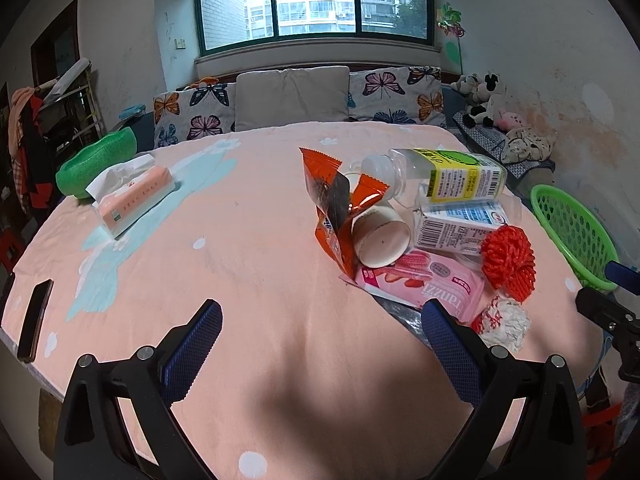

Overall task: Collect trash
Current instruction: 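Grasp the red mesh net with the right tool while the left tool grasps the orange wrapper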

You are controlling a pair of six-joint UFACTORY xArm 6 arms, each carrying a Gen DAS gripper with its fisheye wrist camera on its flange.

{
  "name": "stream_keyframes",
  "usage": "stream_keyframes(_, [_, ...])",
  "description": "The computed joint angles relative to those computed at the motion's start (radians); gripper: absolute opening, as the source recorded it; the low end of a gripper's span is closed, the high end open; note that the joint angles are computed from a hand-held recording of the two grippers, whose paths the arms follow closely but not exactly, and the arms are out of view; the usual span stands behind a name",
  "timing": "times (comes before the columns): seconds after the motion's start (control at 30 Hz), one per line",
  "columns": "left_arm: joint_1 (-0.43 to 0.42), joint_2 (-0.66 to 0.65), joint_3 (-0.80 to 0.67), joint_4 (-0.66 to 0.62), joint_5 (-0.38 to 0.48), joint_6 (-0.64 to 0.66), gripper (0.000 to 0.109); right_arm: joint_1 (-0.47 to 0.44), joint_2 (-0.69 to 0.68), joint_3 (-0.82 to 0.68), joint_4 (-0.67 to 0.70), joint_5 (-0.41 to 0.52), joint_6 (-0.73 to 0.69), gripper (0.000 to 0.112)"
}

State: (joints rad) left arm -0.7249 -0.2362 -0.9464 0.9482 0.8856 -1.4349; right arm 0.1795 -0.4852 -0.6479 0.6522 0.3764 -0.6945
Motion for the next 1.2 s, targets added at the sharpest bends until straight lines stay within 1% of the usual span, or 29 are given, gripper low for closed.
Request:
stream_keyframes(0.17, [0.029,0.004,-0.002,0.002,-0.029,0.011,0.097,0.025,0.06,-0.046,0.037,-0.007,-0.041,0.099])
stream_keyframes(0.4, [0.095,0.023,-0.007,-0.028,-0.11,0.041,0.097,0.041,0.158,-0.121,0.071,-0.005,-0.066,0.098])
stream_keyframes(0.47, [0.105,0.032,-0.011,-0.022,-0.122,0.047,0.097,0.044,0.181,-0.135,0.074,-0.008,-0.07,0.097])
stream_keyframes(0.57, [0.135,0.05,-0.022,-0.031,-0.166,0.073,0.096,0.049,0.218,-0.158,0.061,-0.014,-0.063,0.095])
stream_keyframes(0.8, [0.211,0.097,-0.047,-0.074,-0.295,0.147,0.094,0.05,0.267,-0.193,0.037,-0.017,-0.046,0.085])
stream_keyframes(0.9, [0.243,0.124,-0.062,-0.105,-0.353,0.202,0.082,0.04,0.279,-0.206,0.048,0.003,-0.051,0.079])
stream_keyframes(1.03, [0.285,0.139,-0.053,-0.167,-0.435,0.246,0.073,0.038,0.278,-0.208,0.059,0.019,-0.059,0.07])
stream_keyframes(1.07, [0.293,0.138,-0.047,-0.174,-0.455,0.248,0.071,0.037,0.276,-0.208,0.062,0.023,-0.063,0.069])
stream_keyframes(1.1, [0.306,0.14,-0.04,-0.187,-0.489,0.256,0.068,0.037,0.275,-0.207,0.06,0.024,-0.062,0.069])
stream_keyframes(1.2, [0.33,0.15,-0.026,-0.239,-0.566,0.309,0.057,0.039,0.27,-0.203,0.069,0.02,-0.069,0.063])
